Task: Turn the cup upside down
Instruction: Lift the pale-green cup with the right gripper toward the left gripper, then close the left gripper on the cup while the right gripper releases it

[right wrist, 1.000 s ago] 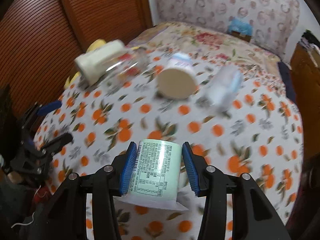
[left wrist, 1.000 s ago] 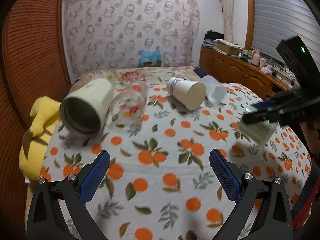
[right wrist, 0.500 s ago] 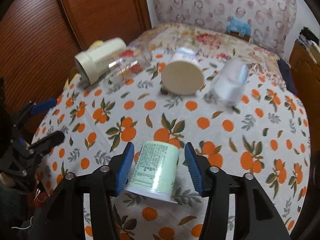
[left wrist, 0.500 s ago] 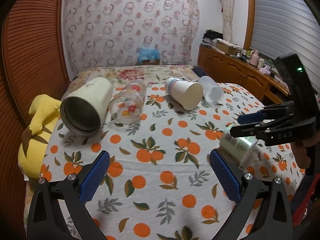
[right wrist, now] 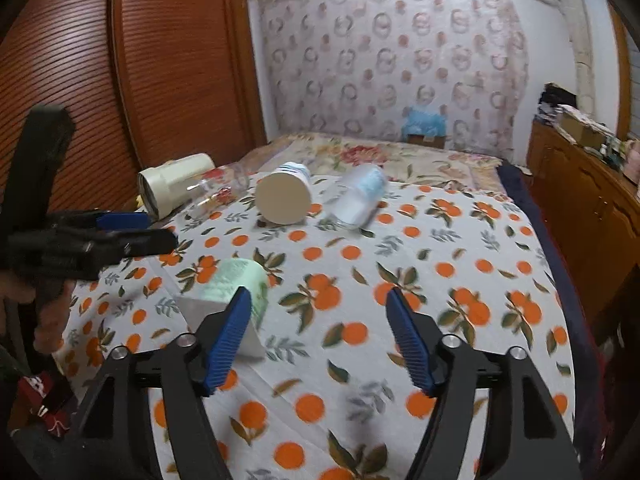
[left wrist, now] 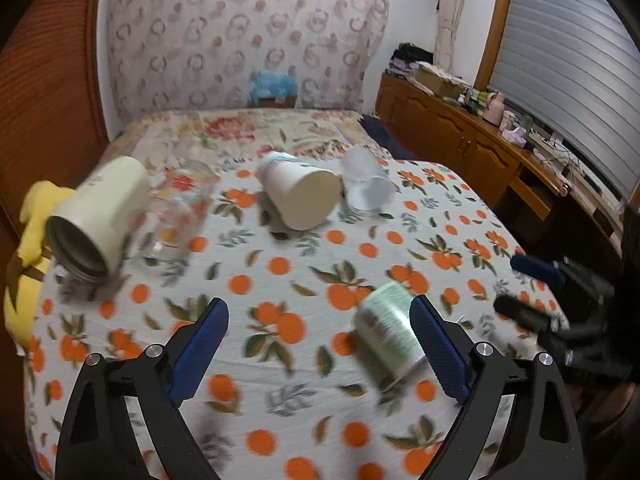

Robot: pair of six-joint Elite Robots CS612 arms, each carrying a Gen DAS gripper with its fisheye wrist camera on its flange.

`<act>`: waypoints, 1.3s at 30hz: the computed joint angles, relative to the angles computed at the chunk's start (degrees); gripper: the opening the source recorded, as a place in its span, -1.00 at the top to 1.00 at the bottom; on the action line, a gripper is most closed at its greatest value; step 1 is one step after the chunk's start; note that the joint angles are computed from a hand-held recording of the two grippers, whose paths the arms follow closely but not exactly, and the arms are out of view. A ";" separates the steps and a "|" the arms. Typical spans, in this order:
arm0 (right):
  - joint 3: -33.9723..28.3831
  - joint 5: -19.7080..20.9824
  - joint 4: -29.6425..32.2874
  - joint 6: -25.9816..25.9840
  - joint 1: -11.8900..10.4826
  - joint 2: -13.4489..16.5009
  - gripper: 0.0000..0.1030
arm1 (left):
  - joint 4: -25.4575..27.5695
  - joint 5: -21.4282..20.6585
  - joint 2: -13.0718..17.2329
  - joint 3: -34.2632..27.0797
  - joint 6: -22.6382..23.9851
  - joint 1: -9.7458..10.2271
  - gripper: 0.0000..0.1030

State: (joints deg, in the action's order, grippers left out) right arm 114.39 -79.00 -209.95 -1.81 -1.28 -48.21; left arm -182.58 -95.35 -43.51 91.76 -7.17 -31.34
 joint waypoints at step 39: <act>2.80 0.20 -6.79 2.44 -1.30 2.25 -0.54 | 23.39 -1.01 2.49 -10.56 -5.76 -2.48 0.06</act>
